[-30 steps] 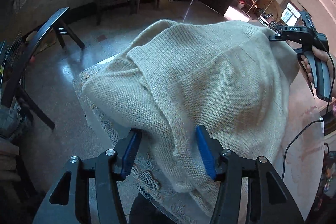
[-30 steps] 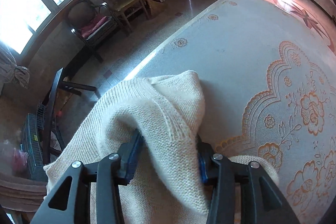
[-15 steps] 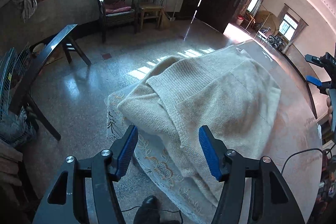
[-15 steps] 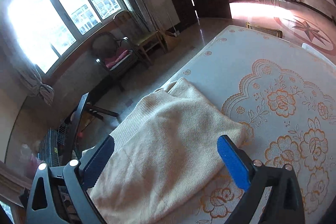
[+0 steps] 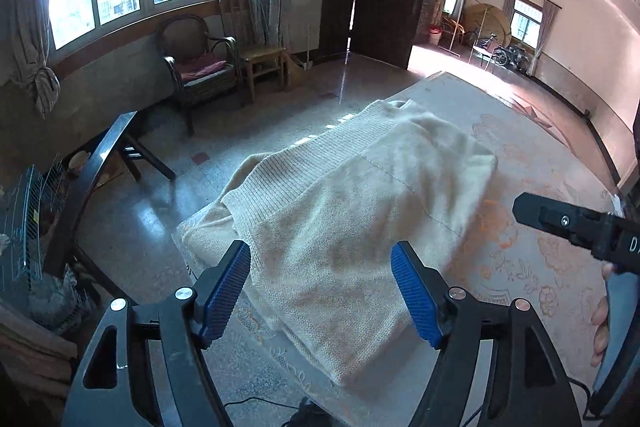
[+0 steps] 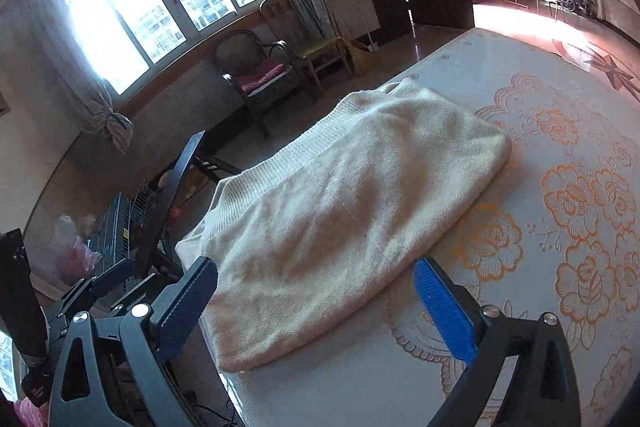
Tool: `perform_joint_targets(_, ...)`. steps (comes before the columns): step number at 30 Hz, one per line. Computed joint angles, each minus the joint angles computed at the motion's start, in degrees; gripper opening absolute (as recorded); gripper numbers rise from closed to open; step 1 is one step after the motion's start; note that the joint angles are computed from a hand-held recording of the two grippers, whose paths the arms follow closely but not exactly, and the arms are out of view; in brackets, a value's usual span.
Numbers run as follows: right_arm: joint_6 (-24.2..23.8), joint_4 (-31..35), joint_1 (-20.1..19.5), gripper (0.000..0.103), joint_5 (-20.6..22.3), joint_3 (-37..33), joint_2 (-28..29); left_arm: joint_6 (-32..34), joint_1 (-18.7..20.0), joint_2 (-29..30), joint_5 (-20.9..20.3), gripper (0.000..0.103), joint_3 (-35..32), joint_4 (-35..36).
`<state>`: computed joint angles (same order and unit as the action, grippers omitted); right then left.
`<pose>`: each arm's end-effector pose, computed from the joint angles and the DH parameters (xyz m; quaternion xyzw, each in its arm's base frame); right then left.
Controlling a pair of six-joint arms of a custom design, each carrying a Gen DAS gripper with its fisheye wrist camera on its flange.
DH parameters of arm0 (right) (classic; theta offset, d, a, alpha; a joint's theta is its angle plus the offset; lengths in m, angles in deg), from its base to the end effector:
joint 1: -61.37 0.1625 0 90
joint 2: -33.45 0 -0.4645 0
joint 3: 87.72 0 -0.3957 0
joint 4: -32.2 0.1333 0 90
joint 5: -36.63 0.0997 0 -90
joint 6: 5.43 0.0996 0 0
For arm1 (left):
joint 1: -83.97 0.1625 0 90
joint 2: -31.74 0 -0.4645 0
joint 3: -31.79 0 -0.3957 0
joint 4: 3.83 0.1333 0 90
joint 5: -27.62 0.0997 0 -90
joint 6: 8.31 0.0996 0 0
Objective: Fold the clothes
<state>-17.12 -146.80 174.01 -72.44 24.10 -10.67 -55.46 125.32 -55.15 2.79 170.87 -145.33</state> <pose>0.3281 -0.5248 0.0683 0.2568 -0.9351 0.1970 0.1447 -0.1277 -0.4104 0.2707 0.0143 0.8425 -0.3962 0.3648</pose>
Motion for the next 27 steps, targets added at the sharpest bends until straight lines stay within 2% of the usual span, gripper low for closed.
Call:
perform_joint_targets(2, -0.71, -2.27, 1.04, 0.101, -1.80, 1.30, 0.10, -6.63, -1.61, -0.62, 1.44, 0.075, -0.81, 7.50)
perform_joint_targets(5, -3.56, -6.00, 3.17, 0.101, -5.80, 2.79, 0.44, -12.53, -3.07, -2.16, 2.09, 0.076, -1.08, 13.56)
perform_joint_targets(10, -7.97, -11.29, 6.19, 0.101, -8.83, 4.62, 1.04, -26.94, -4.92, -4.69, 2.97, 0.078, -2.71, 29.50)
perform_joint_targets(13, -8.44, -12.53, 7.23, 0.101, -9.74, 4.75, 1.65, -34.75, -5.49, -6.03, 3.18, 0.078, -3.76, 38.57)
perform_joint_targets(17, -7.23, -12.45, 7.96, 0.101, -10.65, 4.76, 2.28, -39.34, -6.08, -7.29, 2.34, 0.078, -3.92, 43.72)
perform_joint_targets(22, -5.62, -9.08, 8.22, 0.101, -10.85, 4.30, 2.90, -43.35, -6.86, -8.52, 1.70, 0.078, -4.06, 49.05)
perform_joint_targets(27, -5.12, -7.88, 8.21, 0.101, -10.24, 4.53, 2.99, -44.27, -7.14, -8.90, 1.19, 0.078, -4.12, 50.77)
